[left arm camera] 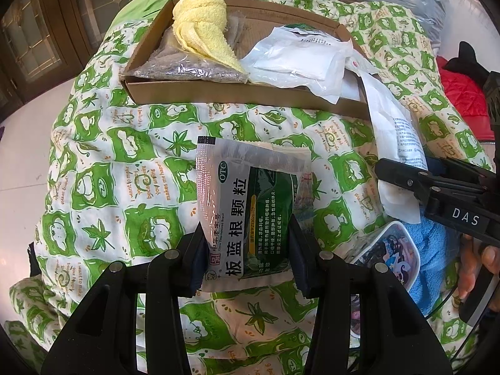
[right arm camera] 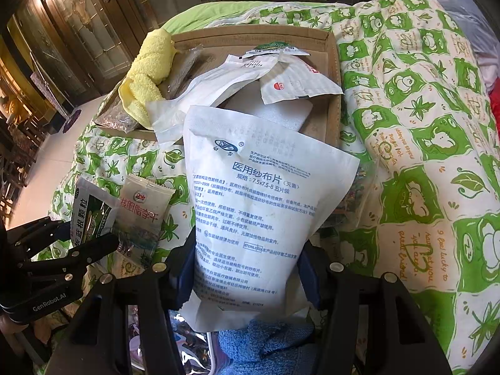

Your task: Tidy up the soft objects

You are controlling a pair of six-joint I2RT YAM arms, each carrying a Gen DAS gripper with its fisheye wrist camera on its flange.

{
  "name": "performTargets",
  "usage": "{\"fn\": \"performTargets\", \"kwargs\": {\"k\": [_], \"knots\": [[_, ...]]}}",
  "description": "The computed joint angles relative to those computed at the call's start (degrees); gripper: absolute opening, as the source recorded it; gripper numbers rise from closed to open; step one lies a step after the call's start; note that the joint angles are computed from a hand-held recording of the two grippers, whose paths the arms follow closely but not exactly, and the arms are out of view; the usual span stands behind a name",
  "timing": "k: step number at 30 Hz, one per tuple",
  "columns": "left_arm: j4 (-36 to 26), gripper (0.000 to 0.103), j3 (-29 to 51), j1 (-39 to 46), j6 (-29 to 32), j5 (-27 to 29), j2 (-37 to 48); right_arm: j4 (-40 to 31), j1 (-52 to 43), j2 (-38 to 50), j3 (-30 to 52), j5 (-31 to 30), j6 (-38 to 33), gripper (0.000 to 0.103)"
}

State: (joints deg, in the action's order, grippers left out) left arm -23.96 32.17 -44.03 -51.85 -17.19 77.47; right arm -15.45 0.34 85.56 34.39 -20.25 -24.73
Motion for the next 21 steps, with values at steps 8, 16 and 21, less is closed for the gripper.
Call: {"fn": "performTargets", "kwargs": {"k": [8,16,21], "knots": [[-0.1,0.045,0.1,-0.2,-0.1,0.0,-0.2,-0.5,0.4,0.3,0.4,0.3,0.2,0.056],[-3.2,0.045,1.3,1.4,2.2,-0.1,-4.7,-8.2,-0.3,1.4,6.7,-2.2,0.7,0.056],[-6.5,0.045,6.3,5.2,7.1,0.3,-6.9,-11.9,-0.4,2.0,12.0,-2.0,1.3,0.056]]}}
